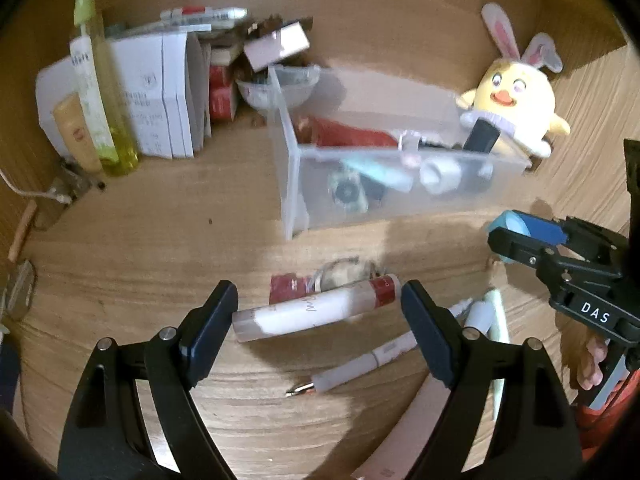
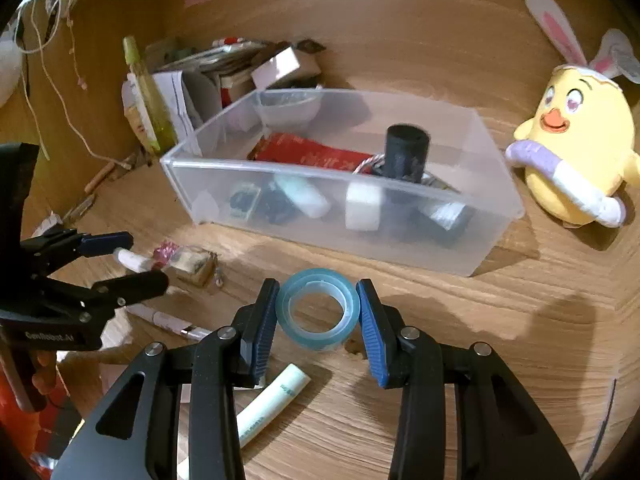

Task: Organize objects
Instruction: 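Grasp the white-red tube with the left gripper while right grasps the blue tape roll, then lower the white tube and blue tape roll into the clear box and release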

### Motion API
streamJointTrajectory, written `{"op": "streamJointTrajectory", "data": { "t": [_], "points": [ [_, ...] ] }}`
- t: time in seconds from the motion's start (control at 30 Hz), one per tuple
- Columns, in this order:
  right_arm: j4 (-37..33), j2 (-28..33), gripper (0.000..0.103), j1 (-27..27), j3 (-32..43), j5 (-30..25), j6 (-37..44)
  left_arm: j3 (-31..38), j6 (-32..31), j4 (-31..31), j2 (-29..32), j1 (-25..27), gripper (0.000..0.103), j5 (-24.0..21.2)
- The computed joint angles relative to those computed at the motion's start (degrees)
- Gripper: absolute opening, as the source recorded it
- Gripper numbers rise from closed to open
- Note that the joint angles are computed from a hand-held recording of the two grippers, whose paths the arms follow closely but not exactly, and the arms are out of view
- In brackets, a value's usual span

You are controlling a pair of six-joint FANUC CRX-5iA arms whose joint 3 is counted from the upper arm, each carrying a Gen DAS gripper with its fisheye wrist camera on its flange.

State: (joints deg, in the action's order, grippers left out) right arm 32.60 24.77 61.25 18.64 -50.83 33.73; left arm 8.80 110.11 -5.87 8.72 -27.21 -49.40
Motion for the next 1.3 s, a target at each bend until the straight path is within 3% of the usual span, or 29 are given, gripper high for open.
{"op": "streamJointTrajectory", "data": {
  "t": [0.4,0.9,1.3],
  "points": [
    [8.5,-3.2,0.036,-0.3,-3.8,1.3,-6.3,1.9,2.8,-3.5,-1.8,-1.2,0.084,5.7],
    [18.1,-4.9,0.036,-2.1,-5.4,1.8,-12.6,7.4,5.4,-7.5,0.3,-2.0,0.084,6.4],
    [14.9,0.0,0.036,-4.5,2.3,-2.6,-7.1,12.7,3.2,-5.9,5.1,-1.3,0.084,4.7]
  ]
}}
